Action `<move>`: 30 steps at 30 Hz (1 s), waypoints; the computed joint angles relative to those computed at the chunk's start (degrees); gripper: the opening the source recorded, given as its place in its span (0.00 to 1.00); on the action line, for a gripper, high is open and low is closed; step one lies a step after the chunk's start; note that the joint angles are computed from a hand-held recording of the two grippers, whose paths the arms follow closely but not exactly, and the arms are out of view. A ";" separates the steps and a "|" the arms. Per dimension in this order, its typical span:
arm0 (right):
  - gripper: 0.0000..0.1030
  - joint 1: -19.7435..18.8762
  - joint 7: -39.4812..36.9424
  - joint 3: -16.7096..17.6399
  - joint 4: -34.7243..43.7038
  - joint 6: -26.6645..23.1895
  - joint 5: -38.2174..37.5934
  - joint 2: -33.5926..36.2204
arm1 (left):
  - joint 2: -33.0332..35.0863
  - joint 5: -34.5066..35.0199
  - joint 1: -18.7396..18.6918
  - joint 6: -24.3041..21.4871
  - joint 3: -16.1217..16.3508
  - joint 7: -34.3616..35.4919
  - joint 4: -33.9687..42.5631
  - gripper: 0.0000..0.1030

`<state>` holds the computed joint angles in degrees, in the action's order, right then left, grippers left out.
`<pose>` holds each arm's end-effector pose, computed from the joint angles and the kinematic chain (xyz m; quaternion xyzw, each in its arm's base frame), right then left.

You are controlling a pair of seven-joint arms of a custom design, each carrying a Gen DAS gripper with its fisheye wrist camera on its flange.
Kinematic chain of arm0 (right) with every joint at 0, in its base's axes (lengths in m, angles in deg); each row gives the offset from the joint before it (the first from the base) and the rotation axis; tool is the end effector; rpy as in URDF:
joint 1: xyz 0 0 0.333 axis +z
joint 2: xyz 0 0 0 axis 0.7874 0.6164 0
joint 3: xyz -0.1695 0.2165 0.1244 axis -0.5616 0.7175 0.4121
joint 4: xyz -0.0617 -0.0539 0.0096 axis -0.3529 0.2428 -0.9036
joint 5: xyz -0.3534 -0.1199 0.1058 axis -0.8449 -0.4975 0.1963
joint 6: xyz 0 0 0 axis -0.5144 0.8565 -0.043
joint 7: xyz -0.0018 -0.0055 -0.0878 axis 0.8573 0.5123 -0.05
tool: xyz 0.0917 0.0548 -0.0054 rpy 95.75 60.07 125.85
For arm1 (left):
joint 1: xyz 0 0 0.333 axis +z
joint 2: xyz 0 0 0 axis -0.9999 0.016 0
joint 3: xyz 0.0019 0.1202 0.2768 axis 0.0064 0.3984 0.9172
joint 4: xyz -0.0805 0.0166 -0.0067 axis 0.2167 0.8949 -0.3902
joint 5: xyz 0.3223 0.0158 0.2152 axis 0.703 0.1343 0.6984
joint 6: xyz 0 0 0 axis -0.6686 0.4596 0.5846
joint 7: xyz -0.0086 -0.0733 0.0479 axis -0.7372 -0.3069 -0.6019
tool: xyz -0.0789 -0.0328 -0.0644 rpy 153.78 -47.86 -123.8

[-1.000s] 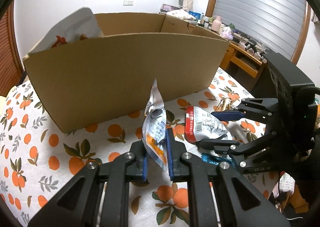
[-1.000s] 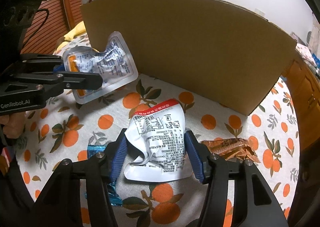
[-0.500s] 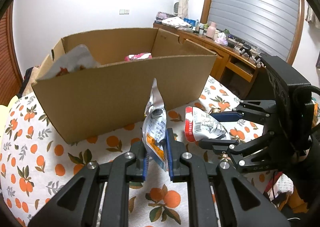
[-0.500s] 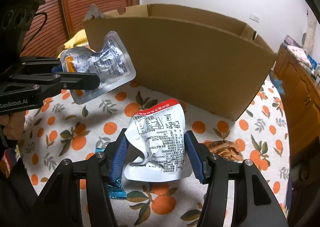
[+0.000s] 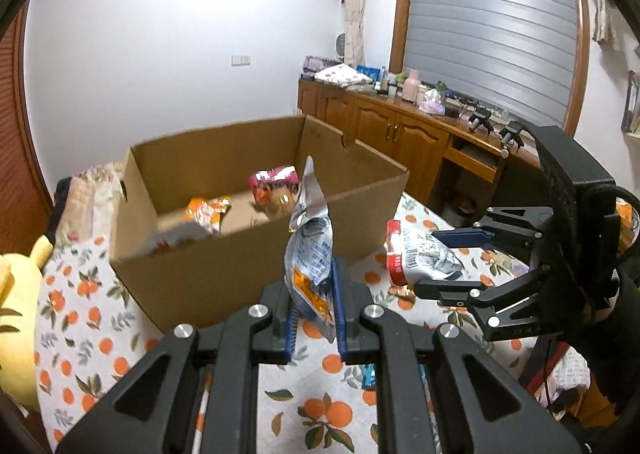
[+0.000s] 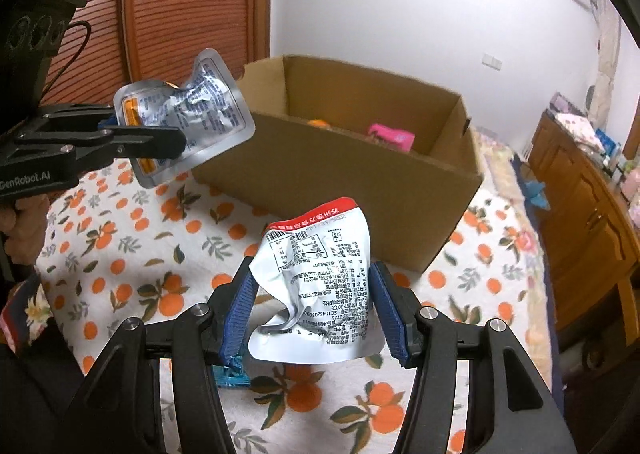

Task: Organize snacks
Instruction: 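Lift both packets and carry them over the cardboard box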

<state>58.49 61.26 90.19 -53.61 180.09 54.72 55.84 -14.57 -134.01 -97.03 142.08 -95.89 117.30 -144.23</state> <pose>0.5127 0.1444 0.5062 -0.7452 0.5198 -0.2908 0.3000 0.6001 -0.2468 0.5668 -0.3493 0.8053 -0.4583 0.1392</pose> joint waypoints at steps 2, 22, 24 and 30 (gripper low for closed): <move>0.56 -0.78 1.22 0.69 0.46 -0.08 -1.65 -0.43 | 0.05 -0.03 0.10 0.16 0.02 0.14 0.76 0.12; 0.56 1.20 -0.48 -1.10 12.54 0.31 -5.74 4.75 | 6.96 9.65 1.83 0.67 -0.67 -7.74 11.84 0.12; 0.56 1.86 -1.13 -1.66 13.84 0.15 -5.34 5.72 | 7.89 11.81 1.92 0.51 -0.88 -9.74 12.88 0.12; 0.57 4.11 -4.89 -3.67 18.51 -1.68 -2.66 9.05 | 11.81 18.97 1.99 0.09 -1.44 -14.89 16.79 0.12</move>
<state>62.60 56.37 86.52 -35.10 178.42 52.06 64.89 -2.76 -115.04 -95.03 142.16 -97.33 102.41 -127.44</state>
